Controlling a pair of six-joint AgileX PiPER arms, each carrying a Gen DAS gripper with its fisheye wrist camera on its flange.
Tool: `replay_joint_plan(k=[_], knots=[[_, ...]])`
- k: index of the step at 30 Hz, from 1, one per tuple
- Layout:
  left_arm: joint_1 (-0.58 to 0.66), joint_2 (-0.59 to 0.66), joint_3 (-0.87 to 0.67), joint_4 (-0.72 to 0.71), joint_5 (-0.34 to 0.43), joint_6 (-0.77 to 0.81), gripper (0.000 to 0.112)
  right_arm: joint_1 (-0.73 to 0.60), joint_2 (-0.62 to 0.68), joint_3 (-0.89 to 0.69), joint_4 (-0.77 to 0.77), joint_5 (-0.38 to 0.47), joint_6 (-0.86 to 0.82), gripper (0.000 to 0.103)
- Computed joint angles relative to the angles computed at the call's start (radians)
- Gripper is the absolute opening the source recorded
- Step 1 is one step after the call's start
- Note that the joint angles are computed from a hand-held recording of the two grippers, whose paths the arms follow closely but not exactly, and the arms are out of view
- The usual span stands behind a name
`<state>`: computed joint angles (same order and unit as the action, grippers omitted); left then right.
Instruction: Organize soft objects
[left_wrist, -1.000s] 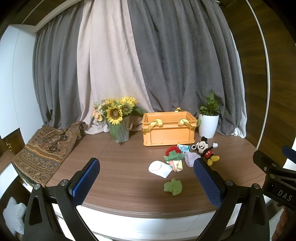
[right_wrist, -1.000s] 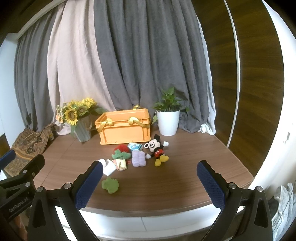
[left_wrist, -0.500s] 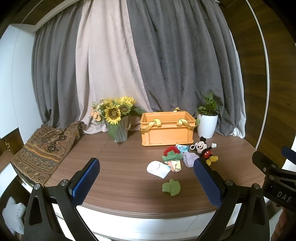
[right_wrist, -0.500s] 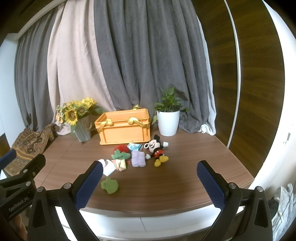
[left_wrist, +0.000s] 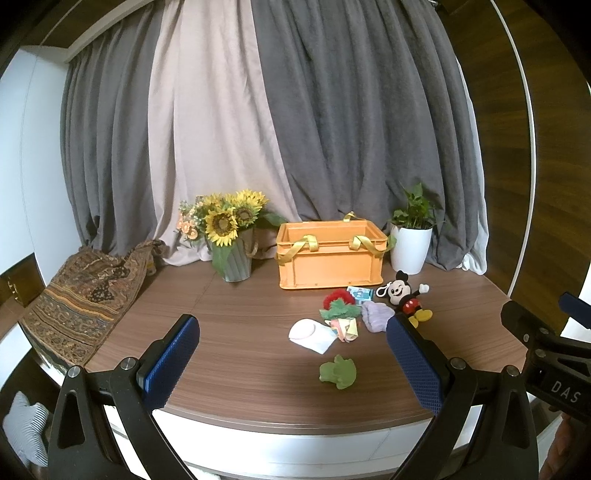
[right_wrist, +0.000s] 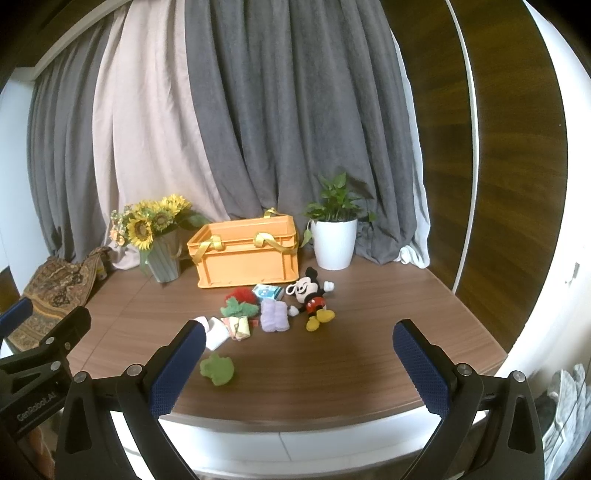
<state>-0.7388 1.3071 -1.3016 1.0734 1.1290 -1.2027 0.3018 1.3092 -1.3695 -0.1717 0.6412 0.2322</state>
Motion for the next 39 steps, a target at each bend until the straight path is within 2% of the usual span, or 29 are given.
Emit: replay_joint_plan(k=[14, 20, 30, 35, 39], knots=[[0.077, 0.011, 0.031, -0.065, -0.077, 0.012, 0.103, -0.027, 0.047, -0.008, 0.091, -0.020, -0.079, 0.103], [0.172, 0.059, 0.051, -0.092, -0.195, 0.037, 0.103, -0.033, 0.128, -0.045, 0.138, -0.028, -0.114, 0.103], [0.331, 0.200, 0.027, -0.104, -0.404, 0.063, 0.103, -0.054, 0.392, -0.276, 0.255, 0.017, -0.221, 0.103], [0.378, 0.285, -0.019, -0.169, -0.443, 0.144, 0.103, -0.044, 0.527, -0.411, 0.250, 0.055, -0.253, 0.102], [0.382, 0.355, -0.077, -0.239, -0.414, 0.176, 0.102, -0.049, 0.624, -0.523, 0.259, 0.089, -0.298, 0.102]])
